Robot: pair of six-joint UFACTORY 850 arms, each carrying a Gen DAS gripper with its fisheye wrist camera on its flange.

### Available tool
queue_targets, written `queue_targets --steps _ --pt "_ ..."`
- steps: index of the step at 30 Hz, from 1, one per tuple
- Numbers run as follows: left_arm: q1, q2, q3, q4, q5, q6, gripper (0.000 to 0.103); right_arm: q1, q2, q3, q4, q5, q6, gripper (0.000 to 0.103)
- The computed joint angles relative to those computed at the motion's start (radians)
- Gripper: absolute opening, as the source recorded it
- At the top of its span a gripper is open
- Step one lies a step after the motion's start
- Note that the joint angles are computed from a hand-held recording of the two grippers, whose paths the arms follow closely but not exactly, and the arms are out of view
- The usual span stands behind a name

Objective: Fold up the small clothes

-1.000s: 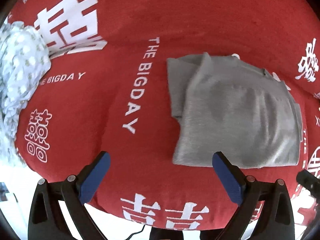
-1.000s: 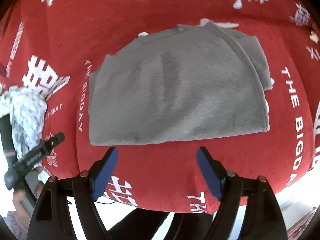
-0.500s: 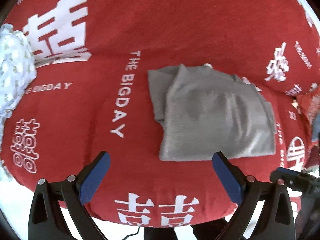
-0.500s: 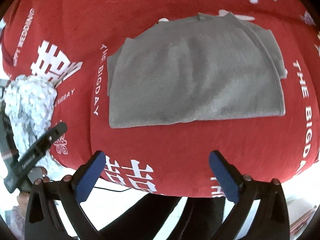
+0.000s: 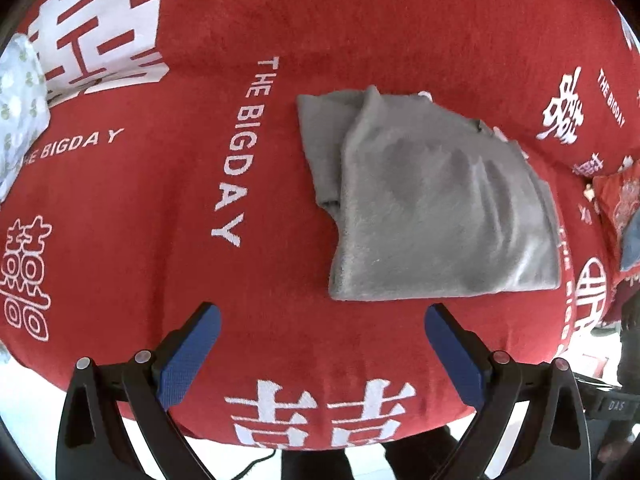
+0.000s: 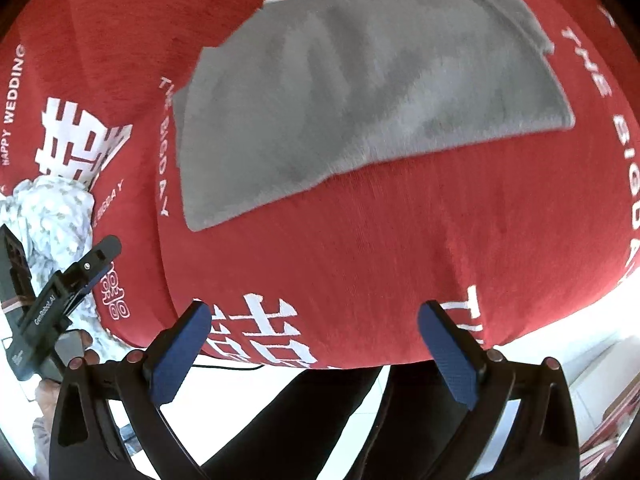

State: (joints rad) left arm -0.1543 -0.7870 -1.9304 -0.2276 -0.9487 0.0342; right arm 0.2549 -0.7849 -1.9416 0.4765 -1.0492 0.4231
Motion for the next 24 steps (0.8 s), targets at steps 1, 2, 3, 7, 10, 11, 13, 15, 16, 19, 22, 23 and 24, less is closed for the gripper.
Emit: queue_targets --steps 1,2,3,7,10,11,13,15,16,19,22,23,24 --pt "-0.002 -0.006 -0.002 0.006 0.002 -0.002 0.102 -0.001 -0.002 0.009 0.012 0.009 -0.009 0.103" --pt "-0.005 -0.013 -0.005 0.015 0.001 -0.008 0.102 -0.002 -0.007 0.018 0.027 0.02 -0.021 0.103" --pt "-0.009 -0.026 -0.012 0.026 -0.001 -0.02 0.102 -0.004 -0.014 0.024 0.042 0.031 -0.035 0.103" --pt "-0.02 -0.056 -0.019 0.05 0.007 -0.052 0.102 -0.015 -0.044 0.044 0.151 0.092 -0.115 0.103" --pt "-0.028 -0.08 -0.03 0.059 0.009 -0.066 0.102 -0.026 -0.05 0.077 0.275 0.157 -0.189 0.103" --pt "-0.031 -0.084 -0.029 0.061 0.014 -0.066 0.102 -0.03 -0.048 0.094 0.338 0.189 -0.23 0.103" --pt "-0.038 -0.095 -0.03 0.067 0.018 -0.062 0.102 -0.036 -0.052 0.111 0.429 0.23 -0.291 0.103" --pt "-0.043 -0.104 -0.034 0.072 0.013 -0.064 0.102 -0.039 -0.06 0.119 0.5 0.257 -0.336 0.103" --pt "-0.045 -0.109 -0.036 0.071 0.01 -0.067 0.102 -0.041 -0.065 0.123 0.536 0.266 -0.357 0.103" --pt "-0.05 -0.119 -0.044 0.078 0.002 -0.073 0.102 -0.045 -0.081 0.137 0.653 0.3 -0.414 0.103" --pt "-0.053 -0.128 -0.054 0.075 -0.002 -0.069 0.102 -0.049 -0.074 0.172 0.769 0.337 -0.485 0.103" --pt "-0.053 -0.13 -0.057 0.071 -0.004 -0.066 0.102 -0.05 -0.072 0.18 0.806 0.351 -0.507 0.103" --pt "-0.053 -0.132 -0.061 0.067 -0.006 -0.059 0.102 -0.05 -0.07 0.186 0.835 0.361 -0.525 0.103"
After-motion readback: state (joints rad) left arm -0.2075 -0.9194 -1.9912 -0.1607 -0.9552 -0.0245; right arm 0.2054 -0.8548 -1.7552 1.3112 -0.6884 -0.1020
